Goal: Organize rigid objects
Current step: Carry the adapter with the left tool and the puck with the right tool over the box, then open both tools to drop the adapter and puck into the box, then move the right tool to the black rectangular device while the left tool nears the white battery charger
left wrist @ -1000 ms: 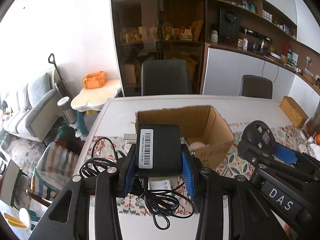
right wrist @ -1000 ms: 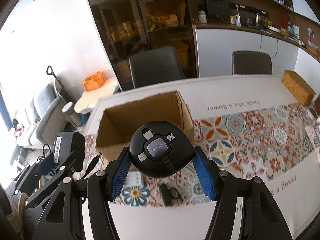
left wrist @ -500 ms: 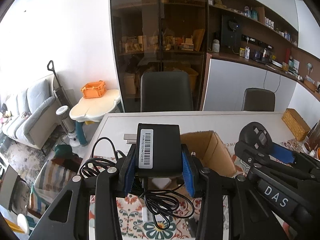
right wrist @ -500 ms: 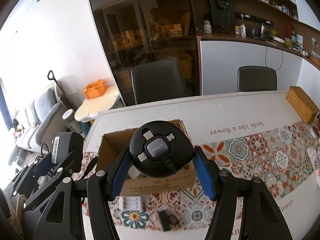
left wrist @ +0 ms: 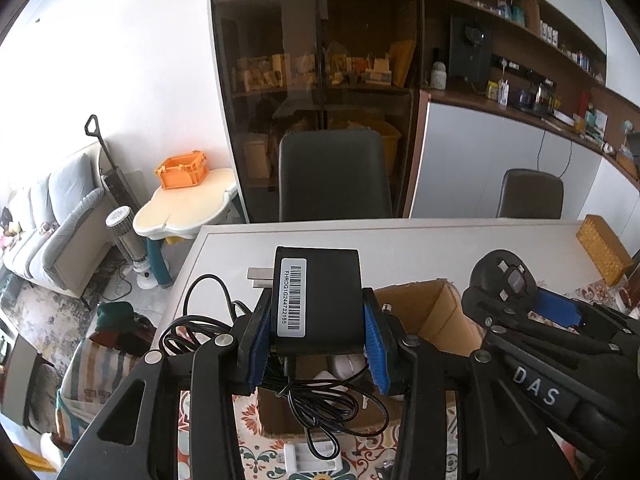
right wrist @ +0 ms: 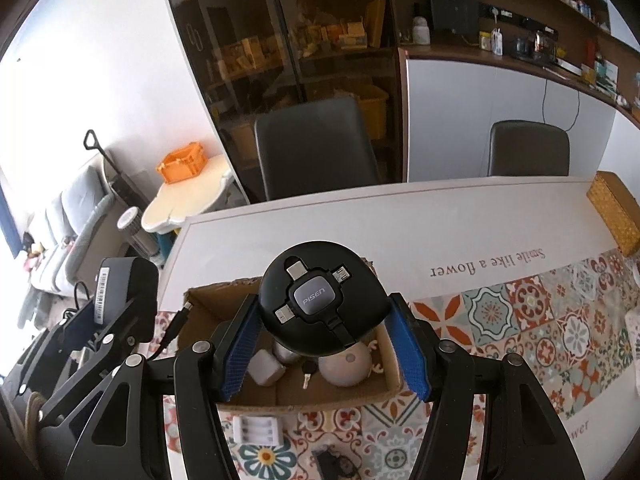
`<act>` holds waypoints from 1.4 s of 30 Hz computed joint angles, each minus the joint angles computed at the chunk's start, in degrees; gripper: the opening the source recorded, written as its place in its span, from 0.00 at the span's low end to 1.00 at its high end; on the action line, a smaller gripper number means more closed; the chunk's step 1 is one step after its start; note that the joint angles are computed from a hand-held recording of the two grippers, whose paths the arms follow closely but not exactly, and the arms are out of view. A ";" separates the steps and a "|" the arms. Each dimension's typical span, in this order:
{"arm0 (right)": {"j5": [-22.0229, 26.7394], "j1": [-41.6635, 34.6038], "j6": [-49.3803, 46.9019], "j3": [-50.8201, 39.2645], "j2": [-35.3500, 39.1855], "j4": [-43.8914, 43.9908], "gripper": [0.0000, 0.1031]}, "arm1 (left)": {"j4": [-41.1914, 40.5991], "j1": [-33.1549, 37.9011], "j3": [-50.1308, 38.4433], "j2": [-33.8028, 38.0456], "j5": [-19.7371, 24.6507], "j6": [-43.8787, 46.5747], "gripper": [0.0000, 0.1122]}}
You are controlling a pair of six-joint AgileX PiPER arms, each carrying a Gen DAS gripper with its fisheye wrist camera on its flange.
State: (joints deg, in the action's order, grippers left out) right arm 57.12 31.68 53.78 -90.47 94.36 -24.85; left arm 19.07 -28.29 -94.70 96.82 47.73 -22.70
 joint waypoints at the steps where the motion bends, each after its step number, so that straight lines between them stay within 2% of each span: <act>1: 0.16 -0.55 -0.80 -0.80 0.90 0.79 0.61 | -0.52 0.16 -1.01 1.11 0.41 0.63 0.36; 8: 0.55 -6.20 -8.73 -5.06 7.15 10.63 0.61 | -5.29 1.51 -7.40 7.47 4.24 6.00 0.36; 12: 1.35 -8.55 -11.99 -6.90 9.75 14.98 0.61 | -5.63 1.71 -8.65 8.56 4.36 6.54 0.39; 16: 1.84 -9.42 -12.78 -7.54 10.86 15.99 0.61 | -6.26 2.54 -9.58 9.26 5.96 6.26 0.53; 18: 2.12 -9.68 -13.24 -7.77 10.97 16.38 0.61 | -5.26 2.81 -8.69 8.74 6.03 4.23 0.58; 27: 4.56 -6.93 -13.73 -11.17 13.41 15.48 0.61 | -2.68 4.65 -3.12 5.08 6.69 -0.76 0.64; 30: 6.24 -5.17 -12.26 -12.58 13.71 12.54 0.70 | -3.42 5.54 -1.01 3.24 6.34 -1.83 0.65; 42: 5.29 -0.53 -8.80 -7.03 8.21 9.25 0.73 | -0.48 5.26 9.19 -6.26 4.73 -6.25 0.74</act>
State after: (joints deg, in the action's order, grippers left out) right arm 62.42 31.15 44.98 -97.50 102.57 -15.61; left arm 18.58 -23.03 -85.51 90.56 52.47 -28.96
